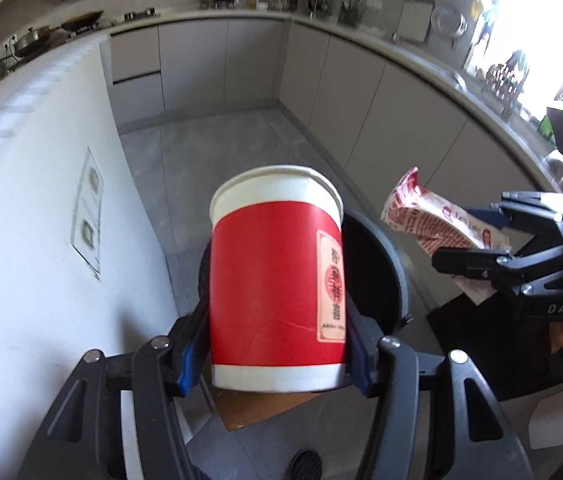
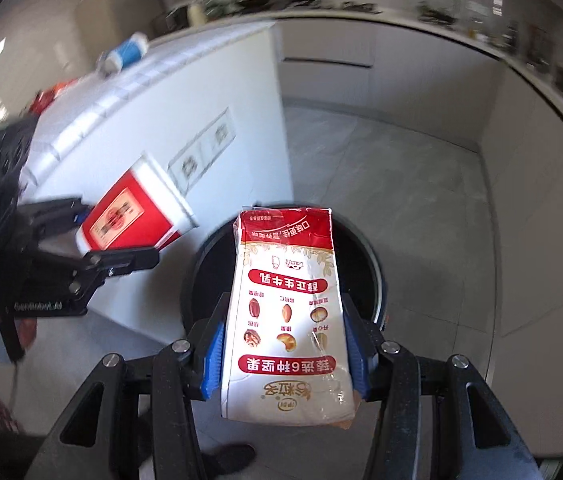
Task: Collect trash
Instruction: 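Open both tools to drop the red cup and snack bag into the bin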
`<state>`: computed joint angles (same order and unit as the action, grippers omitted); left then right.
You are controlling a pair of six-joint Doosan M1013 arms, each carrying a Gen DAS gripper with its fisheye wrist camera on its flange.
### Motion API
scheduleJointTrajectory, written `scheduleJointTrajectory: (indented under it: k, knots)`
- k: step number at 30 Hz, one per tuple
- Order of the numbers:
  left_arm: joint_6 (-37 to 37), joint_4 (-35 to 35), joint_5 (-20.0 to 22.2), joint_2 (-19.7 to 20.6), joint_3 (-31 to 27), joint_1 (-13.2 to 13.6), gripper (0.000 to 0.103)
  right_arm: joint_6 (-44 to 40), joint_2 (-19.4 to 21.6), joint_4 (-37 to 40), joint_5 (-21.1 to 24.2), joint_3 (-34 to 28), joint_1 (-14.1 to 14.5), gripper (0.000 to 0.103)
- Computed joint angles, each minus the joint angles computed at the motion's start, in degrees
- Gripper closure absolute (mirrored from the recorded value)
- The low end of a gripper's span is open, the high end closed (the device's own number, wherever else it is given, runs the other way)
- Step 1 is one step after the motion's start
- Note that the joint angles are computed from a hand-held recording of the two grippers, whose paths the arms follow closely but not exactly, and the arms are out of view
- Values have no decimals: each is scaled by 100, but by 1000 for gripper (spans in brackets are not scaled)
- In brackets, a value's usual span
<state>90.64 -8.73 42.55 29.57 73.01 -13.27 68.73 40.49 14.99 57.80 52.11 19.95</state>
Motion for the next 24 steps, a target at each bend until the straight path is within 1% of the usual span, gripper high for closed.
scheduleJointTrajectory:
  k: [1,4,5,6,7,8,9,12,15,17,21,24]
  knots:
    - [-29,15,0,27,5,-2,44,-94,64,13,69,-55,-5,51]
    - [50,-138,238,184,-112,21,42,-448,316,41,316,-301,-25,51]
    - [-108,28,298,236,-146,-3,39,-574,403,25,381,-390,-26,50]
    - [-352,279,266,261,-133,-39,23,-742,459,56,381,-426,-29,50]
    - [-873,829,323,309,-155,-106,10,-849,496,-48,288,-412,-18,20]
    - [-1187,1113,162,258,-38,-131,0,-730,527,-452,162,-378,9,0]
    - [-1263,1098,-71,168,112,-123,0,-679,525,-656,70,-320,3,0]
    - [-1460,1252,-171,70,261,-162,0,-623,407,-528,-237,-36,-93,0]
    - [-1697,1453,-95,60,263,-209,0,-572,339,-635,-356,120,-121,0]
    - [-1952,1664,-86,56,243,-234,0,-416,336,-672,-395,115,-118,0]
    - [-2509,2128,-149,1,271,-292,0,-163,273,-736,-542,220,-146,0]
    - [-2658,2253,-115,-32,264,-308,0,41,199,-825,-612,293,-160,0]
